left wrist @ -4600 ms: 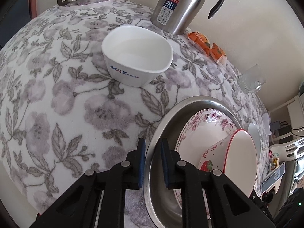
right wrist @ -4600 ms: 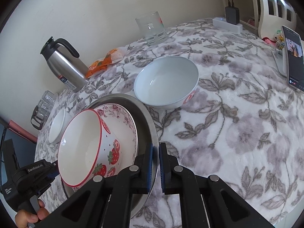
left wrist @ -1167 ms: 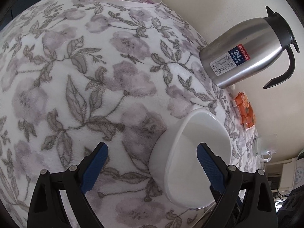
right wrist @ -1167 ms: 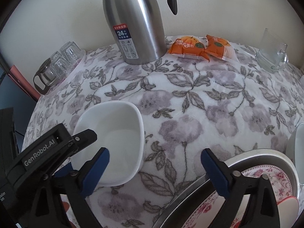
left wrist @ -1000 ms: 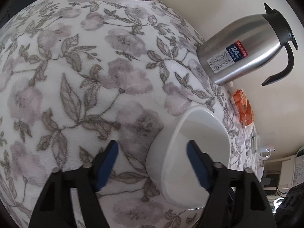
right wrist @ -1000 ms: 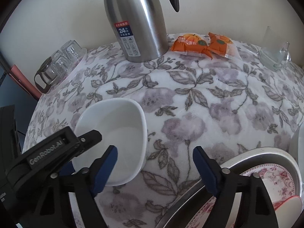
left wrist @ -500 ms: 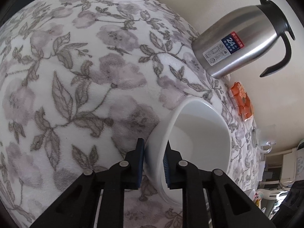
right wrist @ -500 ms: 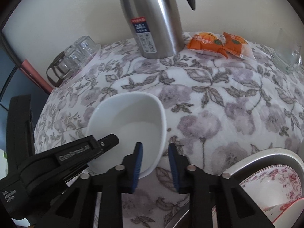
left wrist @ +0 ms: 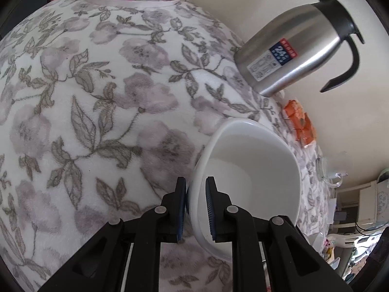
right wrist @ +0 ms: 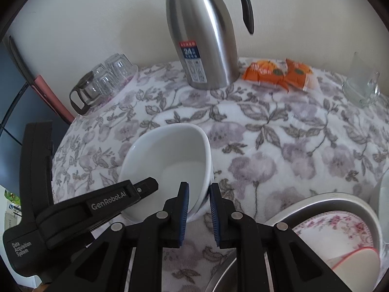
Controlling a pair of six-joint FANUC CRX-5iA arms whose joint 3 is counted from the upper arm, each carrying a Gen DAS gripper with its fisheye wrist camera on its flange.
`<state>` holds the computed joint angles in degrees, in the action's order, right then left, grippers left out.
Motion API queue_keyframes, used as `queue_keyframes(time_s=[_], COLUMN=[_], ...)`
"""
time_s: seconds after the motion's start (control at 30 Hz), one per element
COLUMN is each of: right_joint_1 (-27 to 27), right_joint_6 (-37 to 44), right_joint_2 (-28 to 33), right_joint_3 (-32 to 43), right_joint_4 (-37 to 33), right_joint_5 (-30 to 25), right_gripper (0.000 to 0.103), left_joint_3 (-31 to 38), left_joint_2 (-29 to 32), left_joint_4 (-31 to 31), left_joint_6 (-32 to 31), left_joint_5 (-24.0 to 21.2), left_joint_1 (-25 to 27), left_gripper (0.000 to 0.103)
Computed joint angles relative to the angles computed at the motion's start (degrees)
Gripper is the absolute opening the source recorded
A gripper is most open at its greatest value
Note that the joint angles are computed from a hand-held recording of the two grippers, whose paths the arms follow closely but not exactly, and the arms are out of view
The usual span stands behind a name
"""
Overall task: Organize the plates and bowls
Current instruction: 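Close both grippers on the white square bowl rim, then lift the white square bowl with both grippers over the steel basin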
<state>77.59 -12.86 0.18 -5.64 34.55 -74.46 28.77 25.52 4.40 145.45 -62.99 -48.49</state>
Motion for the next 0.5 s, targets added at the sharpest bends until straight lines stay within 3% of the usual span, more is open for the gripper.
queue_keyframes(time_s=[0.3, 0.5], right_joint_1=[4.22, 7.63], right_joint_6=[-2.27, -4.17], right_joint_2=[-1.44, -2.23], right_joint_3=[0.78, 1.16], right_joint_4=[4.44, 7.33], right_joint_5=[-4.40, -8.71], right_gripper=[0.019, 0.019], left_joint_3=[1.42, 6.72], left_joint_2=[-3.37, -3.40], left_joint_4=[-4.34, -9.94], left_joint_6=[1.63, 2.05], left_joint_5=[-0.86, -5.17], left_joint_1=[-2.56, -5.87], left_gripper=[0.017, 0.017])
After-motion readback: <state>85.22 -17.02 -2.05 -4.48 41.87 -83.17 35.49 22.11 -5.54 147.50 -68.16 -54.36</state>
